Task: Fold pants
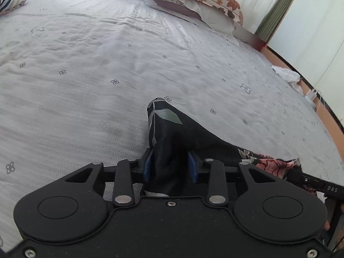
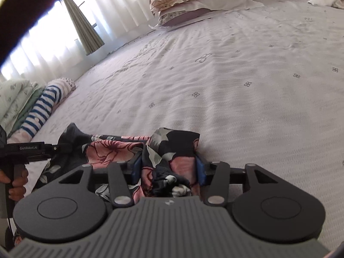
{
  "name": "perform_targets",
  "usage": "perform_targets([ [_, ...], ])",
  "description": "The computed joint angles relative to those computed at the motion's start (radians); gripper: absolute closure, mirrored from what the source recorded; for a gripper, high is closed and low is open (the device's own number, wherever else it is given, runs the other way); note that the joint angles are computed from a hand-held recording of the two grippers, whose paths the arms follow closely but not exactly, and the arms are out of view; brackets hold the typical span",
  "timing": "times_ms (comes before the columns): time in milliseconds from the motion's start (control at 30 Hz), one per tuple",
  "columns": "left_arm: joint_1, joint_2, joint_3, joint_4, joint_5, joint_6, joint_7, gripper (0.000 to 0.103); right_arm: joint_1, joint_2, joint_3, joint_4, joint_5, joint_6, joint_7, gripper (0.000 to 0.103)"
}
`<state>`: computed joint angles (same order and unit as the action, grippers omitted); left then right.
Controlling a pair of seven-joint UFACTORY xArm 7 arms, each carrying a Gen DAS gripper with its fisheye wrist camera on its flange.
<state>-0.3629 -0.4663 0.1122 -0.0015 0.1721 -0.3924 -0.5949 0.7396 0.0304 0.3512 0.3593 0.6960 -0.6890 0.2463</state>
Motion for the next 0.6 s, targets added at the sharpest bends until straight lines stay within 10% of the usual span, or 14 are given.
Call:
perform_targets([
  [333,-0.035,0.008,0.044,0.033,0.008,0.059,-0.001,0.067,0.068,0.079,-0.007,0.101,0.209,-0.022,-0.213,0.040],
  [600,0.039,0.009,-0.094,0.033,-0.077,0.065,0.008,0.077,0.105,0.093,-0.003,0.159,0.353,-0.004,-0.376,0.041],
])
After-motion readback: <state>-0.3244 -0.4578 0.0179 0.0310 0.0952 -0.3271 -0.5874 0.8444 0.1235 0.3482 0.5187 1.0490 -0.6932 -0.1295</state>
